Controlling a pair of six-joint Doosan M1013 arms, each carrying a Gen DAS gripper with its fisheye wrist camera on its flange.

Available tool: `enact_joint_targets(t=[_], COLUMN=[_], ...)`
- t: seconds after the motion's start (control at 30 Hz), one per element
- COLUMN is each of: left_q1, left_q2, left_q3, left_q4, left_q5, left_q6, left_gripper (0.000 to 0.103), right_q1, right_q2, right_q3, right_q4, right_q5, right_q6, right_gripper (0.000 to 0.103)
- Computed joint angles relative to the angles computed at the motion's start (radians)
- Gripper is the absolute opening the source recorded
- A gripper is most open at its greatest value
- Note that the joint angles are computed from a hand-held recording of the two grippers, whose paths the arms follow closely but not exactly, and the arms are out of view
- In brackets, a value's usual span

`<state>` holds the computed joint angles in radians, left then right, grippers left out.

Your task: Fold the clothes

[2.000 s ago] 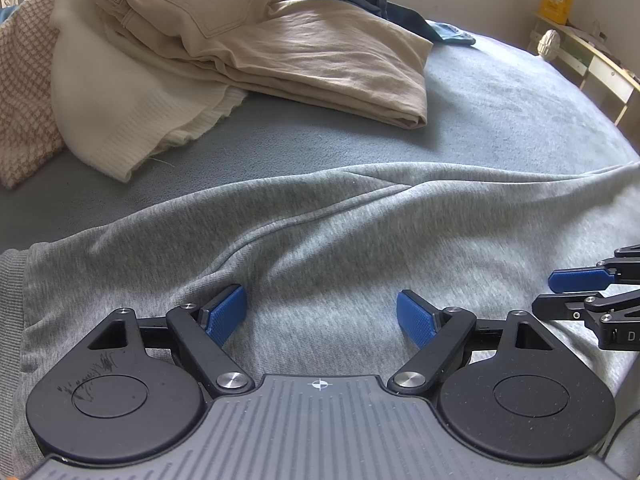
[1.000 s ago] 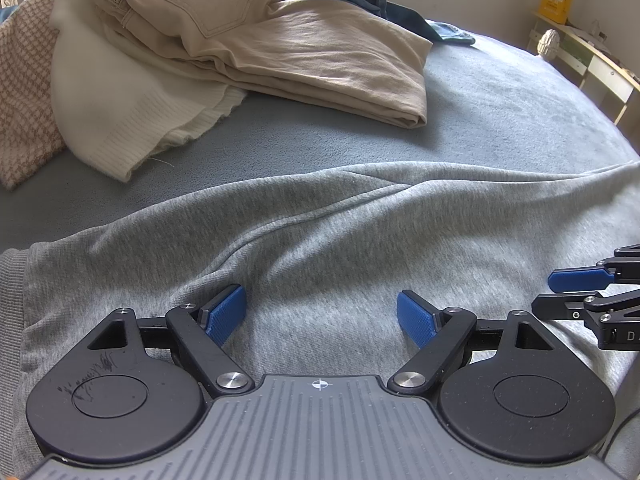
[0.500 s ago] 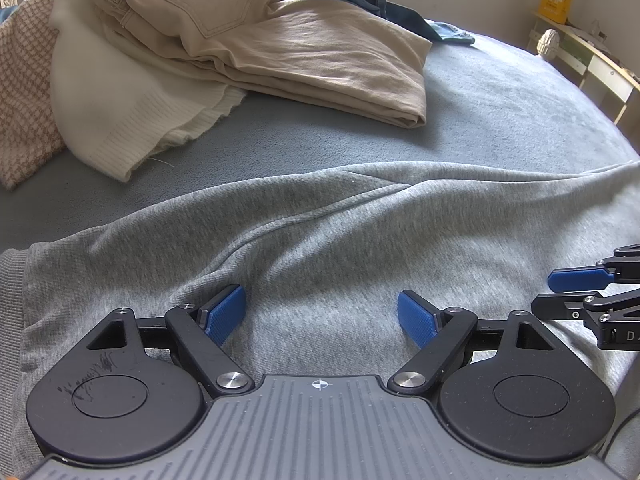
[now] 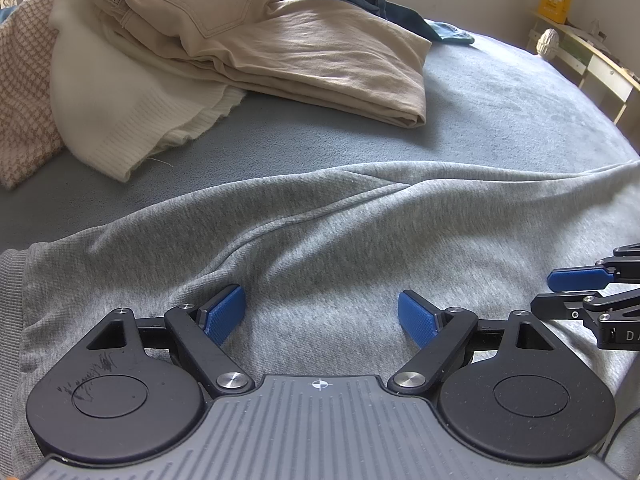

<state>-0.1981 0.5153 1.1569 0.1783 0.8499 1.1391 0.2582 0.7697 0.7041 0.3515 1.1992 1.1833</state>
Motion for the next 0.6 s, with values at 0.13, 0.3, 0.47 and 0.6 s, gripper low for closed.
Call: enact_joint_targets(t=[0.13, 0.3, 0.47, 0.6], left_q1=[-0.002, 0.011, 0.055, 0.085], left_q2=[-0.001, -0.034, -0.088, -0.133], left_q3=[0.0, 0.03, 0.071, 0.105], left_q4=[0.005, -0.015, -0.119, -0.149], left_q5=[0.002, -0.033, -0.085, -0.106], left_q6=[0.013, 0.027, 0.035, 0.034], left_gripper=[0.085, 0.086, 0.088, 0.091], right_q1=[0.0, -0.004, -0.01, -0.01], right_q2=[0.001, 0.017, 0.028, 0.036], right_q3=[-0.002, -0.035, -0.066, -0.086], right_q4=[0.001, 0.013, 0.063, 0.116], right_q5=[0.002, 0.03, 0.04, 0.053], right_q6=[0.0, 0.009, 0.002, -0.018], right_gripper=[0.036, 0.037, 0.037, 0.037])
